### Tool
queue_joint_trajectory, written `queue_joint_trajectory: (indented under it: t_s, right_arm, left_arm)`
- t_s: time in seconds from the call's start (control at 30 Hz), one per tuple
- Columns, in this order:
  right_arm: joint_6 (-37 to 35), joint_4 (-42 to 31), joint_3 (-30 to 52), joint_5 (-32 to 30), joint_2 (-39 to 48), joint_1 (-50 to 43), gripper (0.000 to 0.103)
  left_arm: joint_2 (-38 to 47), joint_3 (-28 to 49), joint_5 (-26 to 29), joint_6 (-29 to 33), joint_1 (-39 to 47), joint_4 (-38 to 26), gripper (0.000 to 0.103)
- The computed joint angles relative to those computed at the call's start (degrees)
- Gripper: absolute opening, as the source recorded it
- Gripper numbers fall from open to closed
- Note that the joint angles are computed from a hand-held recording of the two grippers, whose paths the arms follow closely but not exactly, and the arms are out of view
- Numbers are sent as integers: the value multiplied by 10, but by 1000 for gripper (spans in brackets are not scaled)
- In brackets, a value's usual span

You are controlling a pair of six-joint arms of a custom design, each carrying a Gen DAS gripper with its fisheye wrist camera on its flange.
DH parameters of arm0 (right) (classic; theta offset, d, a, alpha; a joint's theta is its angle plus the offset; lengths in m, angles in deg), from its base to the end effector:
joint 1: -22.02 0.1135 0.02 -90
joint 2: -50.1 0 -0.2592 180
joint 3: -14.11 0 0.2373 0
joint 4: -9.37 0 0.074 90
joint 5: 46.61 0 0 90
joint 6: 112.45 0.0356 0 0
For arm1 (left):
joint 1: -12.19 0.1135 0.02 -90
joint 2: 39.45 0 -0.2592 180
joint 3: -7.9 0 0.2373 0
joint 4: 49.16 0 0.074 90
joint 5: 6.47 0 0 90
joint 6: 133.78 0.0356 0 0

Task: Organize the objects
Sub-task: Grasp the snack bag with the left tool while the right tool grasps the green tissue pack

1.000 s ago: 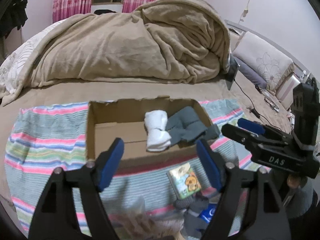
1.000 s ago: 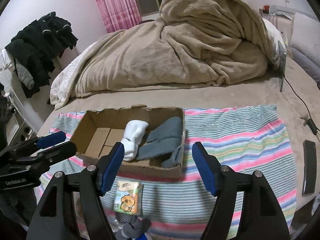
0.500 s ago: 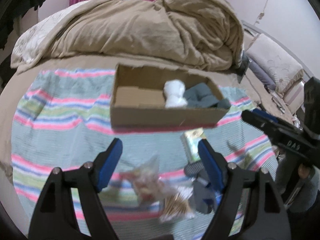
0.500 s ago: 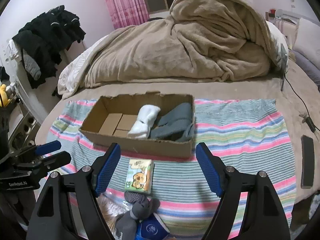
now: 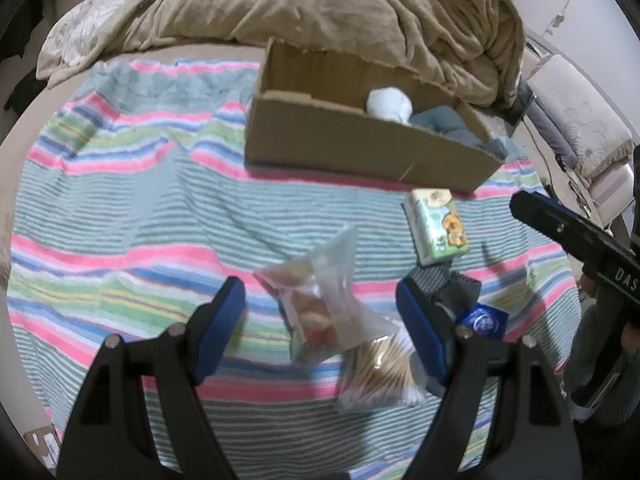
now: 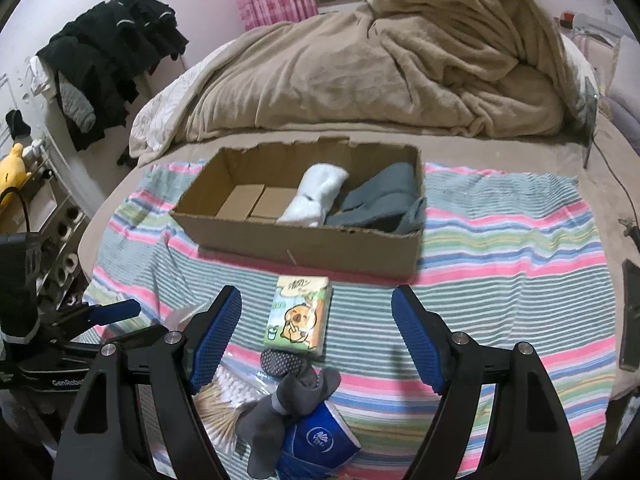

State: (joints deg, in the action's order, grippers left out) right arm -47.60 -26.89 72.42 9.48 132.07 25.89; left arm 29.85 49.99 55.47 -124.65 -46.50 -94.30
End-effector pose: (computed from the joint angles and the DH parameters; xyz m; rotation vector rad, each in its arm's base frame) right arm 0.2511 0.0369 0.1853 -0.8105 2.3283 0.6143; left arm 0.1034 -0.1377 0.1470 -0.5934 2.5081 -0.1528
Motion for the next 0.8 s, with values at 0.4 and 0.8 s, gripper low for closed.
queue_joint_trajectory:
  t_s: [0.4,0.8]
  right_arm:
    - [-12,24,-9,3,44,23,80]
    - [3,56,5,63,119,79,80]
  left_arm:
    - [92,0,23,10,19,66,79]
    - [142,-21,58,70,52,178,67]
